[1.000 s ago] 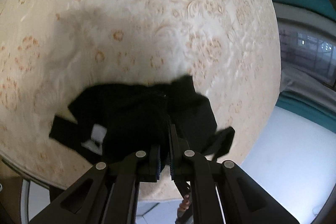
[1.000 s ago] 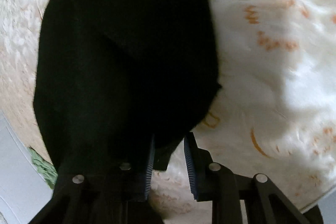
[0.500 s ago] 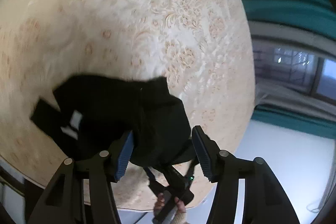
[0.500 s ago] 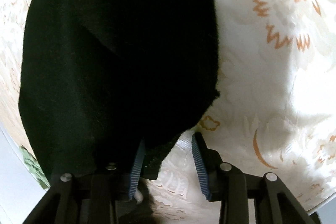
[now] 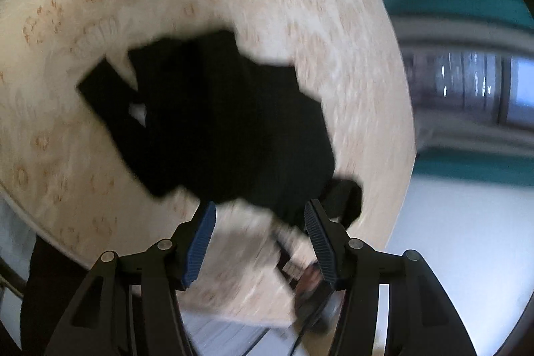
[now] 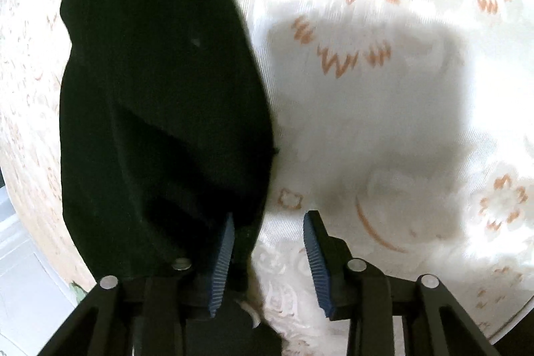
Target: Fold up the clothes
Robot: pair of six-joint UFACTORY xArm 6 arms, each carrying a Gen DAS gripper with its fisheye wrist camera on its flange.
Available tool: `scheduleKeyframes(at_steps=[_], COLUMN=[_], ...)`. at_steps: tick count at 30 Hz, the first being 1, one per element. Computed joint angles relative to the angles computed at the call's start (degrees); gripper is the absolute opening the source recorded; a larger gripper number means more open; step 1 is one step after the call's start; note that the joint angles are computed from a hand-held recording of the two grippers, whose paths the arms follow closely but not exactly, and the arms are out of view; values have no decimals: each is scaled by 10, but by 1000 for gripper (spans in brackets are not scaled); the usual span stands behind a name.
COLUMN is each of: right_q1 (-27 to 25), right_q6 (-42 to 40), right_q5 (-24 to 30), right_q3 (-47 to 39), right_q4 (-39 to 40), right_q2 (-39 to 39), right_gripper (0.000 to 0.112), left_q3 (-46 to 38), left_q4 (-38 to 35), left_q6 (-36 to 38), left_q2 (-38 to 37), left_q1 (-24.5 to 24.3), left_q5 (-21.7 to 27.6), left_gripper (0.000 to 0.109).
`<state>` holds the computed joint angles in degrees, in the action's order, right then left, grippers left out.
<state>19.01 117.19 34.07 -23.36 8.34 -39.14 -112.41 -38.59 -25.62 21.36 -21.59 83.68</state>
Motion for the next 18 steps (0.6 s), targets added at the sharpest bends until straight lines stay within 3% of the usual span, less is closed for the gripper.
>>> scheduleKeyframes(at_steps=[4,7,9,14,16,18], right_q1=[-8,-6,4,27,31,31], right_q6=[-65,-135,-168,-95,-71,-64], right_q5=[-5,-17,-37,-72,-73,-59], right_q3=[6,4,8,33,40,38], right_q4=[17,53,81,46,35,30], right_q2=[-4,13,26,24,18,12], right_gripper=[31,31,31,32,32,20], left_q3=[137,174,172,175,154,124], left_q4=[-5,-18,-17,13,32,40], left_q6=[-39,-68,-71,-117,-143,-147], left_q2=[-47,-42,-25,6,30,52], left_q1=[-20,-32,-38,-44,-40,-35], left_q5=[-57,-123,-138,-175,-165,-142], left_gripper=[57,57,57,58,58,54])
